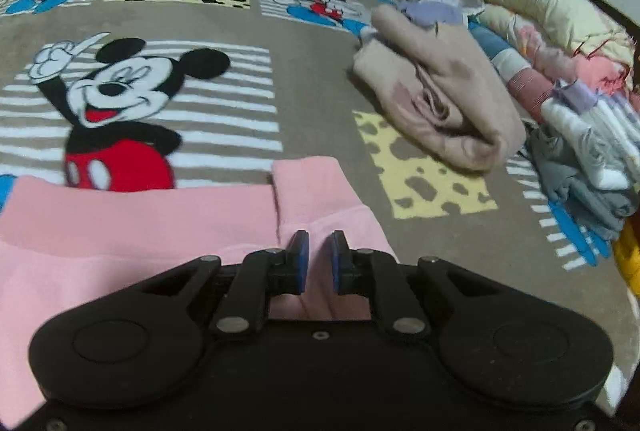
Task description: Fold clothes
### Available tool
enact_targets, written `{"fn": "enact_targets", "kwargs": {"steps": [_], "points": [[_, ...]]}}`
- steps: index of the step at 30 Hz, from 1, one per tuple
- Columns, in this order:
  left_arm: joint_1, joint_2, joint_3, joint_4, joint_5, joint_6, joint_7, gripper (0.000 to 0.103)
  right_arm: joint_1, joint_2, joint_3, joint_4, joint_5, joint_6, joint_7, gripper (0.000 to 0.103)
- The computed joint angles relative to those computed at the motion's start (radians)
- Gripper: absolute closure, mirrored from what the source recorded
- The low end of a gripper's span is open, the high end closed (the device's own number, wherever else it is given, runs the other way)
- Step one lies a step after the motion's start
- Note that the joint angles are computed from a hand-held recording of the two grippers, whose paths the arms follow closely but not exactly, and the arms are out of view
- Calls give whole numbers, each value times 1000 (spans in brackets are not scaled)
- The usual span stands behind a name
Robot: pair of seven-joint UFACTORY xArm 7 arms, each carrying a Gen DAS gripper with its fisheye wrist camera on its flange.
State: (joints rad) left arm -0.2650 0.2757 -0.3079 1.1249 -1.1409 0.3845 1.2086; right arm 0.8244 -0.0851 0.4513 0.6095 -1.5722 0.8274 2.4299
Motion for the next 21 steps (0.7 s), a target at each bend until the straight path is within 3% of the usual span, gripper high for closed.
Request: {"fn": "enact_targets", "kwargs": {"steps": [5,9,13,16,19,21], "points": [[-18,-9,-13,-9,66,-61,16,95,-4,6,-5,3,-20,-15,12,32],[-1,-48,-27,-20,-64,-49,112,95,-2,13,-5,8,-22,-12,11,30],[-66,28,2,20,78,-90,-34,95,1,16,-6,8,-30,-11,26,30],[-43,31,-13,34,127,-64,-122,95,6,28,-3,19,-20,-4,7,29],[28,-56,-54,-25,-22,-38,19,93,19,40,2,34,5,21,-29,30],[48,-136,-30,-85,-113,3,106,87,30,37,8,37,20,40,-43,30]]}}
